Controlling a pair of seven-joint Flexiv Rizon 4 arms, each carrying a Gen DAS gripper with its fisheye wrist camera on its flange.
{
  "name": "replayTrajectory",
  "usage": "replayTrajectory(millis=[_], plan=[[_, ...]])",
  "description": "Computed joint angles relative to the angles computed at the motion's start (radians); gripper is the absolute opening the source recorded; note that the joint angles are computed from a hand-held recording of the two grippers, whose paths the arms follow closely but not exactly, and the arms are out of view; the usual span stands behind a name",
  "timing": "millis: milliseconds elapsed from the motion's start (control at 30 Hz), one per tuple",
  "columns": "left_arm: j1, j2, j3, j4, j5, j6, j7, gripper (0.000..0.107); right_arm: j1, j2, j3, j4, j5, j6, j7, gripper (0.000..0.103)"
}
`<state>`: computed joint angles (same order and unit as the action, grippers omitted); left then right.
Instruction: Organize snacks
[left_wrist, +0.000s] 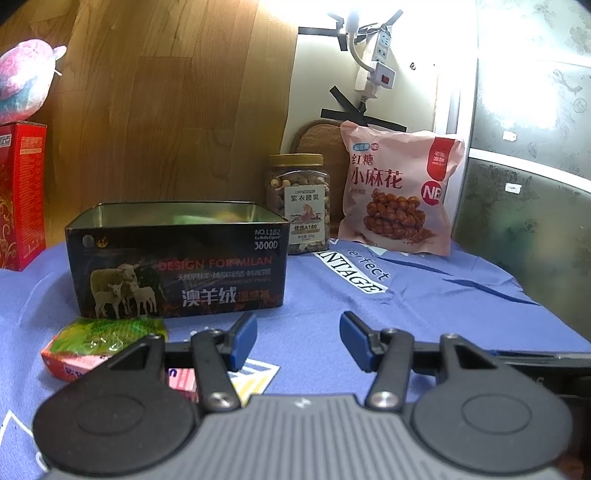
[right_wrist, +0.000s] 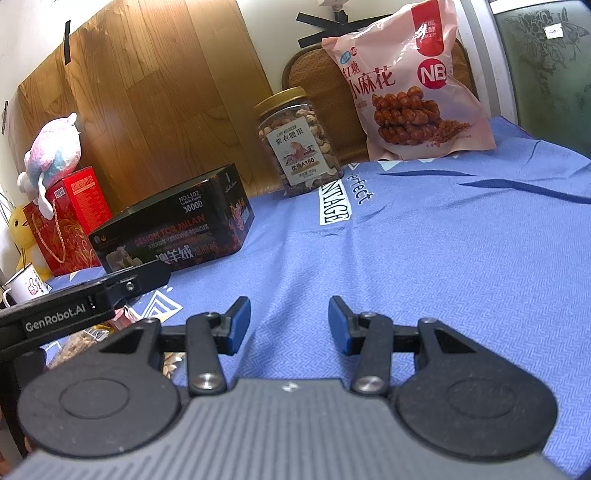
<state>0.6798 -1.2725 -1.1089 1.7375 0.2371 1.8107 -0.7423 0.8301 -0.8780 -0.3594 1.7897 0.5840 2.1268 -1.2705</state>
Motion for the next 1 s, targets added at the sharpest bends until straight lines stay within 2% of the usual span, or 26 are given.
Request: replayTrajectory(millis=[233,333,433,533,600,700,833,933,1000], plan=[[0.002,-0.009,-0.008,0.0,0.008,0.007,-0.004,0.051,0.0,0.0,0.0,-0.001,-0.001,-0.004,-0.001,0.049],[0.02,0.027,-0.003,0.01,-0.038,-0.041,-0.036,0.048,-0.013,0.002,0.015,0.0,-0.013,0.007,0.003,0.049],[0.127,-0.001,-0.09,0.06,-0.072,-0.088,-0.046,0.048,-0.067,0.008,0.08,0.007,-0.056,0.058,0.007,0.049],[0.204,0.034,-0.106,0.088,-0.1,-0.082,-0.071,0.048,-0.132,0.017,0.155,0.008,-0.111,0.097,0.008,0.05],[0.239,0.073,-0.095,0.082,-0.137,-0.118,-0.103,0.048,-0.181,0.021,0.209,0.007,-0.179,0.119,0.006,0.05],[0.247,0.128,-0.056,0.044,-0.234,-0.216,-0.147,0.047,-0.3,0.026,0.338,-0.02,-0.373,0.119,0.054,0.05],[0.203,0.147,-0.01,-0.034,-0.348,-0.353,-0.136,0.047,-0.384,0.001,0.425,-0.105,-0.627,-0.005,0.1,0.05],[0.136,0.193,0.073,-0.083,-0.41,-0.404,-0.149,0.047,-0.374,-0.023,0.416,-0.161,-0.726,-0.088,0.101,0.05],[0.113,0.188,0.093,-0.119,-0.451,-0.418,-0.145,0.047,-0.392,-0.039,0.436,-0.207,-0.78,-0.15,0.116,0.05]])
